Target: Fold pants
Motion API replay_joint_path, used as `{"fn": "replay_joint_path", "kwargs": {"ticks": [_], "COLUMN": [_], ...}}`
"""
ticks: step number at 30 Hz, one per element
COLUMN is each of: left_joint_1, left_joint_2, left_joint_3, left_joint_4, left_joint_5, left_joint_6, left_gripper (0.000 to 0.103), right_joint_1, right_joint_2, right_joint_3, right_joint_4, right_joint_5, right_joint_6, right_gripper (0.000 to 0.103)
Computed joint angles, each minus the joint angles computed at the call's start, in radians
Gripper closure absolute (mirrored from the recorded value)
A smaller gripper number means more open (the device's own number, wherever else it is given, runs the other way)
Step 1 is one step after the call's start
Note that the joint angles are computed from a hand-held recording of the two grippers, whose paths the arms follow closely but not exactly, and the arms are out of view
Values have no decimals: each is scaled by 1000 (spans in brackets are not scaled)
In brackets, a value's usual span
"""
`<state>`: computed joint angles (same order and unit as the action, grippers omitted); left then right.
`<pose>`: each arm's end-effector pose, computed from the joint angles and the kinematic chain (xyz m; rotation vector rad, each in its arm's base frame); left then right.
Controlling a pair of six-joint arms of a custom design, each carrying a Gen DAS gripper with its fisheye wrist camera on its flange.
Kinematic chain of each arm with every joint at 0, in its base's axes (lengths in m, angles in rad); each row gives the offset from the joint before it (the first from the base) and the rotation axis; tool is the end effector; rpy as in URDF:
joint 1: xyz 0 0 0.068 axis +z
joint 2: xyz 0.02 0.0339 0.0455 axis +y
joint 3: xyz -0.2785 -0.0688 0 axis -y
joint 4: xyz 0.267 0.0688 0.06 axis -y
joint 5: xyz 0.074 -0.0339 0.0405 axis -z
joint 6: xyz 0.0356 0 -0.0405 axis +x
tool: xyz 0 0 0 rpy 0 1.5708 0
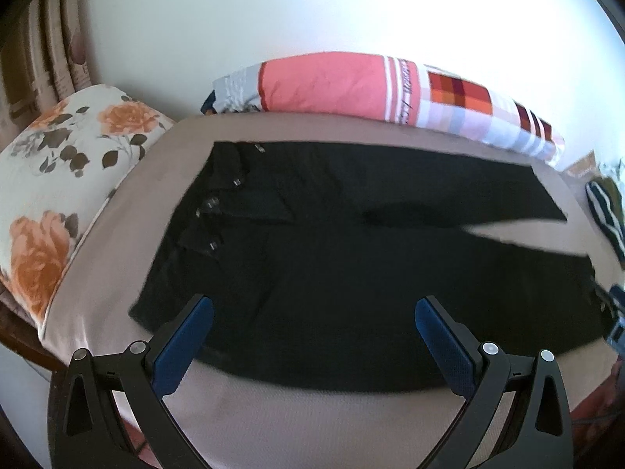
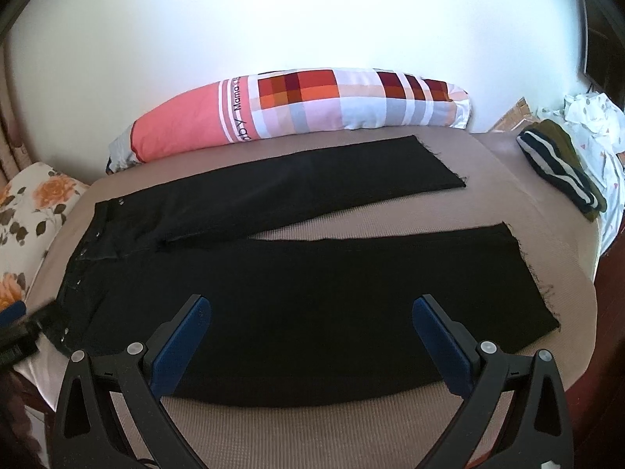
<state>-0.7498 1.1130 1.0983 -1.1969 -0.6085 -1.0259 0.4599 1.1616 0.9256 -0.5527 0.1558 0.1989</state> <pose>0.1610 -0.1221 0.3228 -0.4751 2.4054 0.1403 0.2352 0.1103 0.2875 -0.2309 2.3403 0.1399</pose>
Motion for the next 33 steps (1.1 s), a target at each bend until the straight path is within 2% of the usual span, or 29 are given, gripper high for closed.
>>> {"fn": "replay_joint_path", "kwargs": {"ticks": [3, 6, 9, 12, 14, 16, 17, 21, 22, 25, 28, 32, 33], "left_joint_1": [203, 466, 718, 908, 1004, 1093, 1121, 1238, 1250, 1291, 1312, 1325, 1327], "left_joint_2": [-68, -89, -36, 55, 134, 231, 271, 520, 560, 693, 766, 848, 868], "left_joint_3": [-28, -41, -32, -8, 18, 55, 69, 200, 222, 306, 350, 418, 438], "left_joint_4": [102, 218, 323, 411, 457, 502, 514, 521, 525, 526, 532, 494, 486], "left_joint_5": [95, 230, 372, 528, 632, 766, 815, 1055, 1080, 1120, 1170, 1222, 1241], "left_joint_6": [202, 435, 632, 742, 783, 820, 829, 827, 813, 790, 796, 813, 817], "left_gripper": [3, 5, 13, 17, 19, 29, 30, 50, 55, 59, 65, 67, 72], "right_joint_1": [-27, -55, -71, -98, -114, -124, -123, -113, -106, -89, -68, -49, -44], "right_joint_2": [43, 92, 154, 249, 312, 363, 397, 491, 516, 571, 623, 693, 709], "right_joint_3": [32, 63, 100, 168, 212, 253, 283, 358, 380, 420, 464, 527, 543], "right_joint_4": [33, 96, 154, 160, 169, 156, 142, 107, 91, 78, 60, 45, 42], "right_joint_5": [-77, -154, -199, -253, -287, -309, -312, -303, -297, -281, -259, -265, -267], "right_joint_6": [-44, -46, -25, 10, 44, 65, 74, 94, 97, 100, 89, 86, 88], "right_gripper": [0, 0, 0, 0, 0, 0, 0, 0, 0, 0, 0, 0, 0]}}
